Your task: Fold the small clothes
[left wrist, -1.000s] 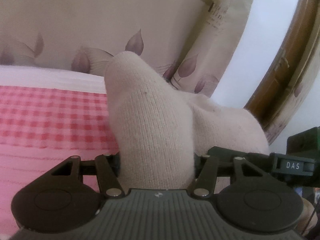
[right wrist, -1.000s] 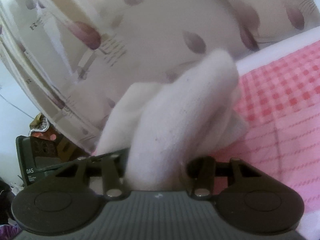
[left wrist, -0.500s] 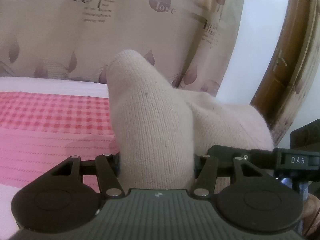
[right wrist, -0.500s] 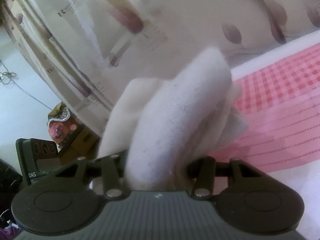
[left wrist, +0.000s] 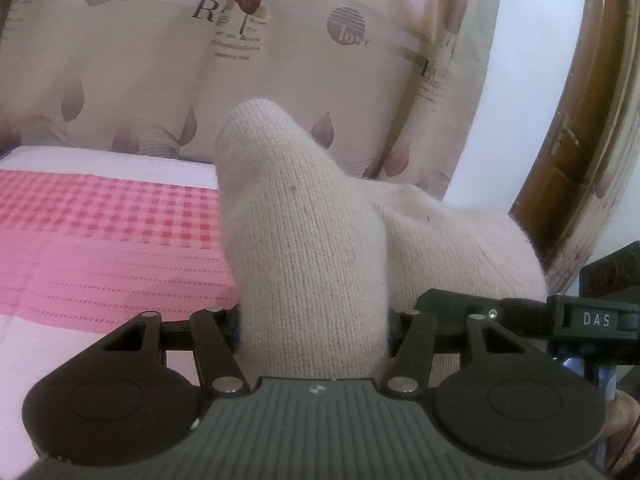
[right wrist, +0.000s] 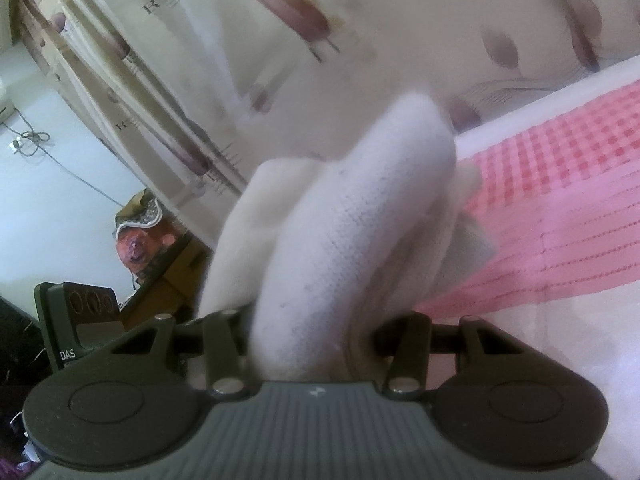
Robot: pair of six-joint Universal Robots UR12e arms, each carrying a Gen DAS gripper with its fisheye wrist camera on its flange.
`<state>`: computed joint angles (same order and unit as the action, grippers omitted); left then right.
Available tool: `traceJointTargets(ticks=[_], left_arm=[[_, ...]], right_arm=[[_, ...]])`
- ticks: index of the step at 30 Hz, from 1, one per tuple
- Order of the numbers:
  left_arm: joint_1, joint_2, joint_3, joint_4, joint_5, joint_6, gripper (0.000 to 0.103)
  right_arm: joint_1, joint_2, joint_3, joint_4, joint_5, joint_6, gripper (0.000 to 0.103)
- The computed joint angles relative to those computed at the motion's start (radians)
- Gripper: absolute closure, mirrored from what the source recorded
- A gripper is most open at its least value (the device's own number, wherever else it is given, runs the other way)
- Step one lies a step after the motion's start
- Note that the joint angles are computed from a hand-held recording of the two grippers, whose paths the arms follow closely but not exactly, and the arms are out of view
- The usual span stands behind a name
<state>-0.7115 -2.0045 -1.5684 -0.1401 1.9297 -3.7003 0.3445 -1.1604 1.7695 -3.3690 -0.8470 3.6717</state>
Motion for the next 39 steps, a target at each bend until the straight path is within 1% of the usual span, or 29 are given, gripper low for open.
traceJointTargets(ticks=[9,19,33,39], left_arm=[[-0.003,0.035,-0.059,0.025,0.013,-0.029,0.047],[-0.005,0.058,-0.092,0.042,0.034,-0.032,0.047],[-0.003,0.067,-0.108,0.067,0.047,-0.018,0.047],[0.005,0.062,-0.103,0.062,0.047,-0.005,0.047]], right_arm=[[0.026,-0.003,-0.005,0.016,-0.009,-0.006,0.054],[0.042,0.007,-0.017,0.011,-0.012,0.001,0.054],[0.04,0.015,-0.024,-0.004,0.01,0.004,0.054],[0.041,0.024,-0.027,-0.015,0.009,0.032,0.054]])
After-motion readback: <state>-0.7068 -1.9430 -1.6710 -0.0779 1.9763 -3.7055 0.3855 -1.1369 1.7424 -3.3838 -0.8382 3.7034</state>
